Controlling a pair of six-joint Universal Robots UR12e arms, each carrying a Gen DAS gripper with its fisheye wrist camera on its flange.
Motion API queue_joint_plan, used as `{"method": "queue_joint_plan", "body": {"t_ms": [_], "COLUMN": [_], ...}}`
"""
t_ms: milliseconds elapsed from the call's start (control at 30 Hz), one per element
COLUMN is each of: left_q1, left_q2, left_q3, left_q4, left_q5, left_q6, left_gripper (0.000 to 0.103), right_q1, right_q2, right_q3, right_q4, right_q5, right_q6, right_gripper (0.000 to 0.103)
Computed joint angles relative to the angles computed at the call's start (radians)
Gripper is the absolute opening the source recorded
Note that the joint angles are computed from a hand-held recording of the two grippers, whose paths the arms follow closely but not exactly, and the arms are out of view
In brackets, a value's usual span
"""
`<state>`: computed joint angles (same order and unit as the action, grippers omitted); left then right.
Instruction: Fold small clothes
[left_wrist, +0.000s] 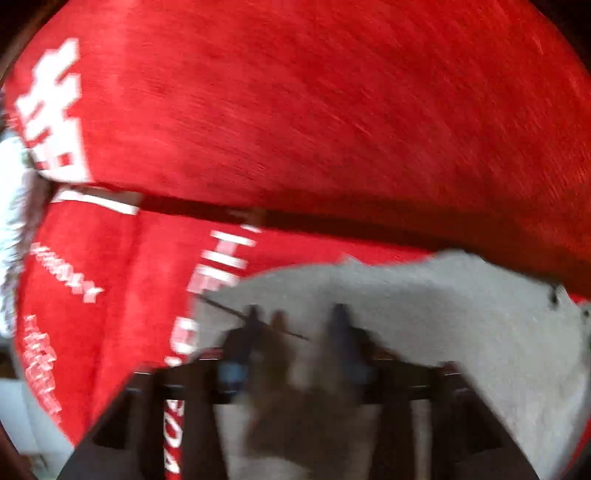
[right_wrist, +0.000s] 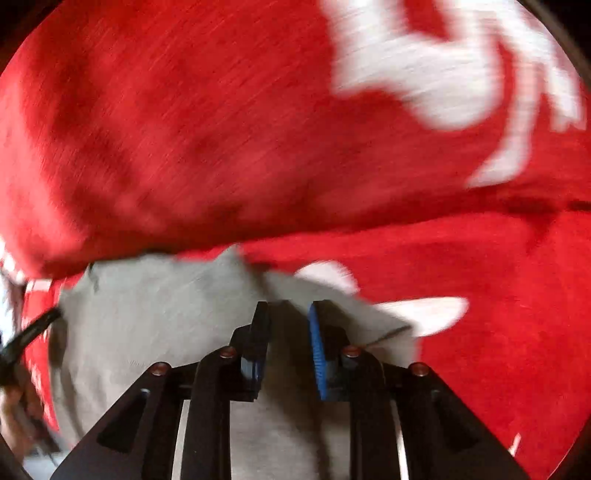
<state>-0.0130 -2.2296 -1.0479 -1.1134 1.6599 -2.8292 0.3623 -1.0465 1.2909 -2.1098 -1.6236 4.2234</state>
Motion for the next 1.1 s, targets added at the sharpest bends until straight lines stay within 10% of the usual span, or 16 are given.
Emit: {"method": "queue_joint_plan", "body": {"t_ms": [100, 300, 767, 1100], "left_q1": [0.018, 0.038, 0.015, 0.075], "left_q2": [0.014, 0.07, 0.014, 0.05], "left_q3": [0.012, -0.025, -0.022, -0.022], "left_q4": [-0.017, -0.161, -0.03, -0.172], "left_q5": [-0.041, -0.208, -0.009, -0.047], "left_q6": [0.003, 0.153, 0.016, 0.042], "left_gripper": [0.055, 0.055, 0.055, 0.055], "right_q1": [-0.012, 0.004, -0.008, -0.012], "right_q2": [-0.036, 0.007, 0.039, -0.081], "right_q3": [0.055, 0.008, -0.027, 0.143], "right_q4": [-0.106, -0.194, -0.134, -0.177], "right_q5": [0.039, 0.209, 0.117, 0.115], "right_q6": [0.054, -0.146, -0.05, 0.067], "right_gripper": [0.02, 0.019, 0.004, 0.051]}}
